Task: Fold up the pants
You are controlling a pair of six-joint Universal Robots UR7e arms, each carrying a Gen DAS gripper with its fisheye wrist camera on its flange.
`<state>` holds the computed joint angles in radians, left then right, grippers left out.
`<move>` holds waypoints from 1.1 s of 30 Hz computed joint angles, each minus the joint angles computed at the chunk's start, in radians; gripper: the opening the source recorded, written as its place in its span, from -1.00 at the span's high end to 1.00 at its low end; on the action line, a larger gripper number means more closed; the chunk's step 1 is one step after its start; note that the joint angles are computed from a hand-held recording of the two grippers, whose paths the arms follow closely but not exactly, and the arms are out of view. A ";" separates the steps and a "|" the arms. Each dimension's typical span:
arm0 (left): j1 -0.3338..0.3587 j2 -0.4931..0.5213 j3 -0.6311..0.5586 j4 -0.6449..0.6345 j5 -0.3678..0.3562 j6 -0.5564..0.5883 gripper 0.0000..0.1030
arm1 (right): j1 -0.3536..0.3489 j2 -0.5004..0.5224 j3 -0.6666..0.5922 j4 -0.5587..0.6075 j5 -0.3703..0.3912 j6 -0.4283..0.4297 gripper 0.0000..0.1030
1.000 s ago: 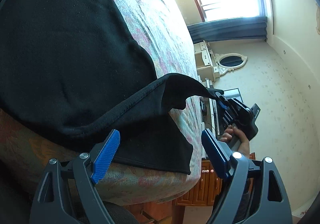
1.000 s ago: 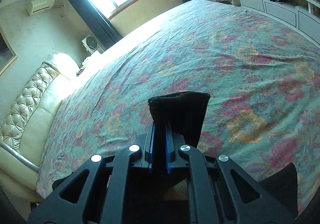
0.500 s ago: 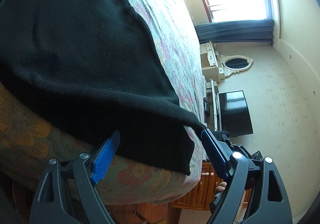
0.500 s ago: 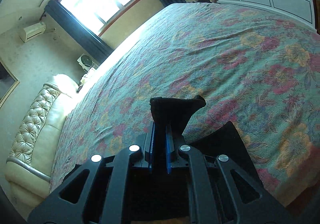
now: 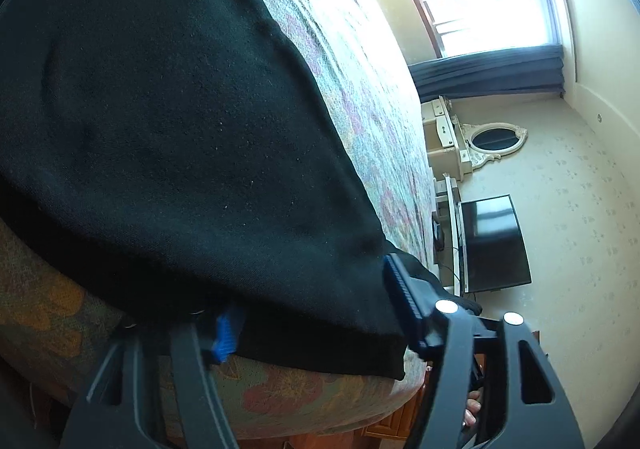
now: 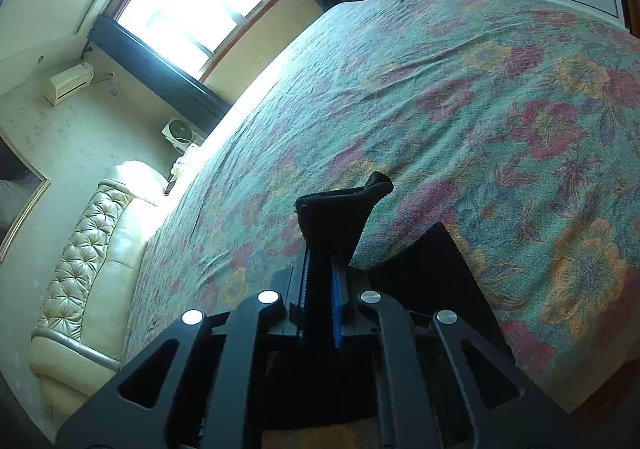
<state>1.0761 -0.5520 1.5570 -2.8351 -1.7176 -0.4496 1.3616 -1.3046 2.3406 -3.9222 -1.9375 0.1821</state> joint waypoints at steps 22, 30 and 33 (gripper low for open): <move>0.001 -0.083 0.094 0.074 0.035 0.098 0.78 | -0.164 0.101 0.240 -0.323 0.118 0.098 0.83; 0.010 -0.096 0.107 0.075 0.031 0.116 0.78 | -0.231 0.127 0.297 -0.398 0.147 0.122 0.85; 0.005 -0.101 0.102 0.088 0.031 0.131 0.73 | -0.258 0.114 0.326 -0.411 0.158 0.141 0.77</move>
